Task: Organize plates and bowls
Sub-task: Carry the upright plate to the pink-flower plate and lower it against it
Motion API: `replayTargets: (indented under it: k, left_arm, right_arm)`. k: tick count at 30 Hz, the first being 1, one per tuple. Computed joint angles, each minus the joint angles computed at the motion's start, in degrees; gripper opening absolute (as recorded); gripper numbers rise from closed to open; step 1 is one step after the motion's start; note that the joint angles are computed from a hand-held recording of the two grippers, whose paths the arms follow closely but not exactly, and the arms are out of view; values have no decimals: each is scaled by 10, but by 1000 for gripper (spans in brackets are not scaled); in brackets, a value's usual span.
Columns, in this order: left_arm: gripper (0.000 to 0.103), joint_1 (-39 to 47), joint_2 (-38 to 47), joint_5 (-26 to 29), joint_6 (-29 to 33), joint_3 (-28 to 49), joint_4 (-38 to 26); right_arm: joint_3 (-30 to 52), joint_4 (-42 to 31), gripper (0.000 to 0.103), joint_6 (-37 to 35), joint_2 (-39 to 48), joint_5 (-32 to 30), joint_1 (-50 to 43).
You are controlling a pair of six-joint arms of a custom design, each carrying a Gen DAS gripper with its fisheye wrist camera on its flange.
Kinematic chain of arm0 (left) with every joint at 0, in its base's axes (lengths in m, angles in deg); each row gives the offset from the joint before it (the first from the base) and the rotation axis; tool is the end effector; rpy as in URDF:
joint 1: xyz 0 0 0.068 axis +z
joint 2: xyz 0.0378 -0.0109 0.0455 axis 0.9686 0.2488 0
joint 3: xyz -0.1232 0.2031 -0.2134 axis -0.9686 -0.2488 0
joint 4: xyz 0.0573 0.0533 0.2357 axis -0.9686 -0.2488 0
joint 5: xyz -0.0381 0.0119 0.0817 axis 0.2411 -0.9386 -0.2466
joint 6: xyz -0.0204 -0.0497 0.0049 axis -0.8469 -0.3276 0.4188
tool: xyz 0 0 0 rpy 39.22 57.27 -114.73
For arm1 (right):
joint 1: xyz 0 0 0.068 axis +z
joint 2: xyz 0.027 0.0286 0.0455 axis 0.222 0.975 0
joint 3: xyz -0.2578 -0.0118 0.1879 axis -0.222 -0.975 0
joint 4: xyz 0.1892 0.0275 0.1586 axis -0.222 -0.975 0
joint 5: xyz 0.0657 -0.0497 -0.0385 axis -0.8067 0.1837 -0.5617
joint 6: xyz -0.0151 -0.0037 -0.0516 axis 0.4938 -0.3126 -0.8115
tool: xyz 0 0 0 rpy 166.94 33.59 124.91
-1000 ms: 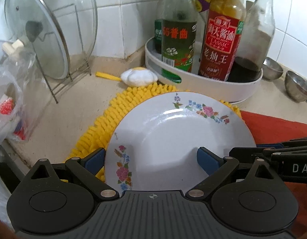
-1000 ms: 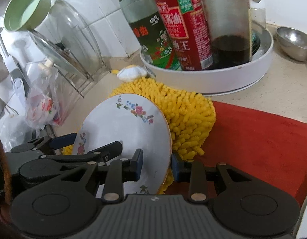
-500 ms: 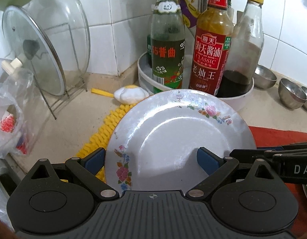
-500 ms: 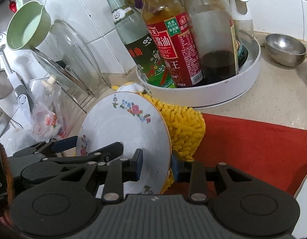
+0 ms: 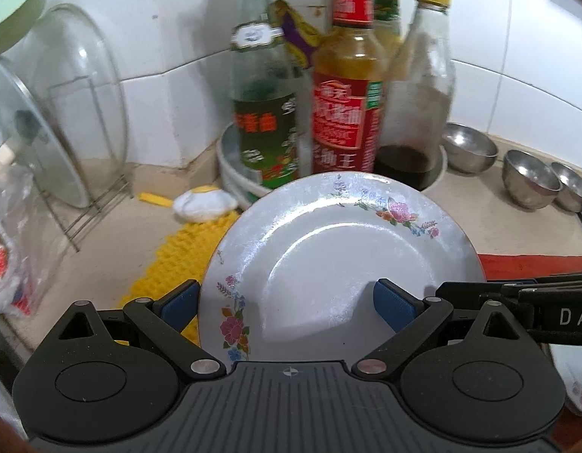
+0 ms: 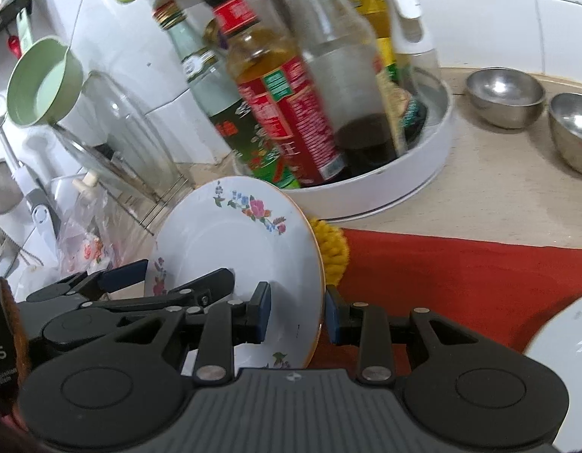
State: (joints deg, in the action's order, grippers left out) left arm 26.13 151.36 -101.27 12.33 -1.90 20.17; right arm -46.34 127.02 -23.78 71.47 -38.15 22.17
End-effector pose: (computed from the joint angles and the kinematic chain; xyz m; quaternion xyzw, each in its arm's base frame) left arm 0.2189 -0.2232 0.1298 -0.0118 0.9147 0.0287 0.4030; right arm 0.2429 0.0563 0.1004 -0.0724 0.9049 0.2763 0.3155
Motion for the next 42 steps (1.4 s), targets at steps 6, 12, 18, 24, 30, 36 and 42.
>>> replayTargets:
  k: [6, 12, 18, 24, 30, 36, 42]
  left_arm:
    - [99, -10, 27, 16, 30, 44, 4]
    - [99, -20, 61, 38, 61, 90, 10]
    - [99, -27, 90, 52, 92, 130, 19]
    - [99, -32, 113, 67, 121, 174, 19]
    - [99, -44, 136, 86, 142, 216, 13]
    - [99, -60, 160, 112, 167, 252, 12]
    - [99, -81, 186, 140, 181, 288, -1]
  right_arm:
    - [-15, -9, 28, -20, -15, -17, -61]
    - [-25, -23, 28, -38, -25, -31, -127]
    - [-29, -39, 28, -49, -41, -37, -180]
    - [-30, -59, 28, -60, -59, -45, -228]
    - [-33, -83, 28, -78, -76, -54, -283]
    - [-45, -109, 28, -105, -96, -64, -349]
    - [-58, -158, 28, -147, -122, -73, -427]
